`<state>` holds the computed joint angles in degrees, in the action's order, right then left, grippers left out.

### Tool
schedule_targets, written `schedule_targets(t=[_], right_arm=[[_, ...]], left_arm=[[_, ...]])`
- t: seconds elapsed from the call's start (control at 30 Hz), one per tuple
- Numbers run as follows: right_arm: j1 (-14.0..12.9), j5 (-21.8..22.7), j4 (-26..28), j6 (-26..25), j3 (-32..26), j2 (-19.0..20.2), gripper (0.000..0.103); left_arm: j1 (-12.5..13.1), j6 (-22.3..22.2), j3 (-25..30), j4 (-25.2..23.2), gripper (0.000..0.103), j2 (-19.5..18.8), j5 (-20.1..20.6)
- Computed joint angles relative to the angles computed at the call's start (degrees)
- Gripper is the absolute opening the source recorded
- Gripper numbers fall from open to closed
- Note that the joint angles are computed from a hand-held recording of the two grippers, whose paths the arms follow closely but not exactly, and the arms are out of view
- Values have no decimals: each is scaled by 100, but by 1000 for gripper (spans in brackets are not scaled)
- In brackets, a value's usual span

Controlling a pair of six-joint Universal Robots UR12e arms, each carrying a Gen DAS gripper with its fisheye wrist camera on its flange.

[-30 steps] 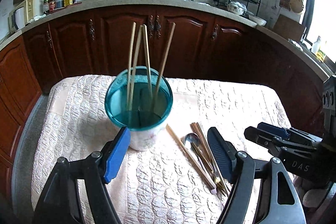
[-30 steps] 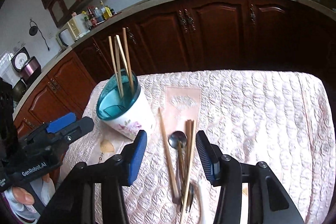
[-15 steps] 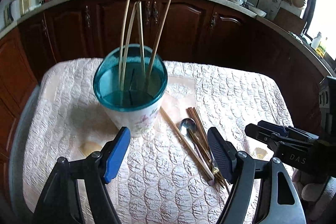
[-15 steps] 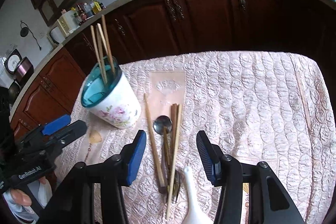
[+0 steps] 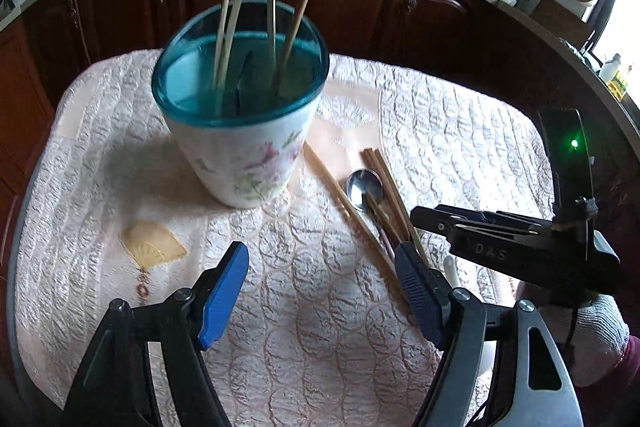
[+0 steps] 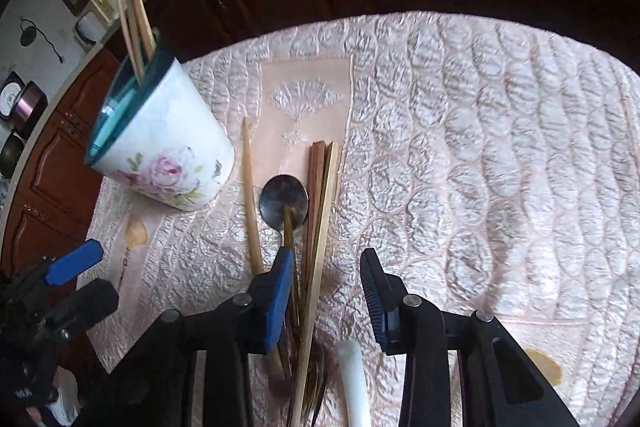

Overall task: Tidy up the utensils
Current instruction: 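Reach both tools back to the remaining chopsticks and grasp one with the right tool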

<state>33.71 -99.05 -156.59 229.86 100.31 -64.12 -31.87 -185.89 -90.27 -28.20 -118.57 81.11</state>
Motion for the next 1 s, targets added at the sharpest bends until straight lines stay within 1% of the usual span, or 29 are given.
schedule_targets(t=[0.07,0.13,0.17,0.23,0.27,0.3,0.4,0.47,0.57,0.67,0.7,0.73,0.8,0.83,0.87,0.93,0.97,1.0], right_arm=[[-23,86,-22,-4,-18,50,37],[-43,154,-64,-19,-16,86,31],[-52,184,-69,-12,-11,97,25],[-82,338,-328,45,66,124,20],[-99,410,-425,67,104,117,15],[-104,412,-417,61,116,104,13],[-95,281,-416,70,195,38,9],[-105,179,-348,102,316,-79,9],[-120,2,-143,186,438,-196,9],[-104,-182,186,207,520,-307,9],[-114,-155,149,233,588,-347,10],[-124,-109,82,286,658,-390,11],[-120,-152,33,474,761,-477,13],[-111,-181,11,537,806,-523,14],[-106,-187,-33,597,857,-568,15],[-89,-182,-173,705,1002,-685,18],[-77,-193,-234,763,1049,-723,20],[-67,-206,-295,815,1111,-779,21]], left_arm=[[1,-29,38,-81,76,-44,-29],[1,-63,72,-148,76,-89,-48],[-2,-80,90,-179,76,-108,-59],[-11,-98,118,-224,76,-132,-77],[-17,-97,130,-240,76,-146,-83],[-23,-97,141,-251,76,-157,-83],[-48,-116,182,-304,76,-211,-112],[-57,-146,233,-345,76,-259,-174],[-91,-180,335,-423,76,-355,-236],[-120,-257,470,-507,76,-482,-341],[-130,-277,507,-513,74,-526,-359],[-149,-296,568,-546,72,-577,-349],[-185,-325,684,-650,60,-674,-332],[-187,-335,730,-712,56,-714,-345],[-196,-354,791,-792,50,-767,-359],[-225,-405,820,-701,45,-819,-294],[-240,-396,832,-631,34,-840,-244],[-250,-376,889,-667,17,-880,-234]])
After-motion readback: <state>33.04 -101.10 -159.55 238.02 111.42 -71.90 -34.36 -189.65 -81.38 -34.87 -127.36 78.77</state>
